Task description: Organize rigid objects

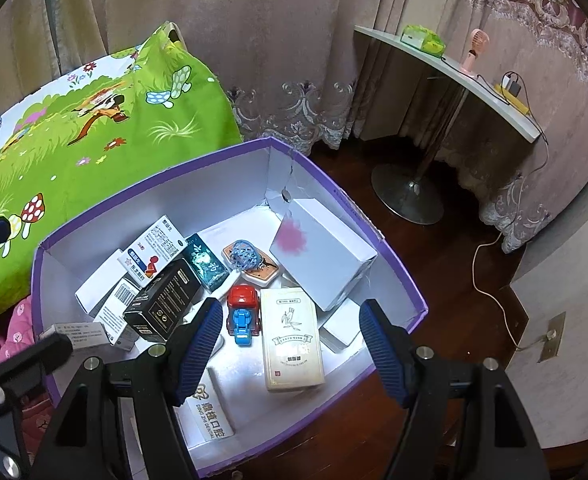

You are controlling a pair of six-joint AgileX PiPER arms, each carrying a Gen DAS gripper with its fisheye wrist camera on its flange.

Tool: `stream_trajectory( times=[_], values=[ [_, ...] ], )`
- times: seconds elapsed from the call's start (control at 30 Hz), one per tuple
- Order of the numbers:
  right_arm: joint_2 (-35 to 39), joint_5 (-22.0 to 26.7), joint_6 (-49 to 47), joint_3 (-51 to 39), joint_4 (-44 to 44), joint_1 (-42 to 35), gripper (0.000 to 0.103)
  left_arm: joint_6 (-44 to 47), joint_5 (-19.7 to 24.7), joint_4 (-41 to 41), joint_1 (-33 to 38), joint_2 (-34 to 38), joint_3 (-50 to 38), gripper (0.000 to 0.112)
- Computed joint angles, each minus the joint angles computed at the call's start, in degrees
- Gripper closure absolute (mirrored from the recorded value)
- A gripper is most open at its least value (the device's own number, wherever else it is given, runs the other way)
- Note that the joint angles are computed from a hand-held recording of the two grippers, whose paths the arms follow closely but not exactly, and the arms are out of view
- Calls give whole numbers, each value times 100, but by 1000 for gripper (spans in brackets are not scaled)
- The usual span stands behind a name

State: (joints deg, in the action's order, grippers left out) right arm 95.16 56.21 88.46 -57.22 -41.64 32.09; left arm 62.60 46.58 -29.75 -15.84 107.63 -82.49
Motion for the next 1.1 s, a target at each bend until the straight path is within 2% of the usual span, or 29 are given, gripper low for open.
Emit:
stream_trajectory(
  times=[0.13,1.1],
  values=[
    [-1,50,32,-11,-23,27,31,-178,23,304,-88,52,-17,10],
    [69,138,-90,-189,-25,29,31,-274,289,459,51,234,-286,10]
  ],
)
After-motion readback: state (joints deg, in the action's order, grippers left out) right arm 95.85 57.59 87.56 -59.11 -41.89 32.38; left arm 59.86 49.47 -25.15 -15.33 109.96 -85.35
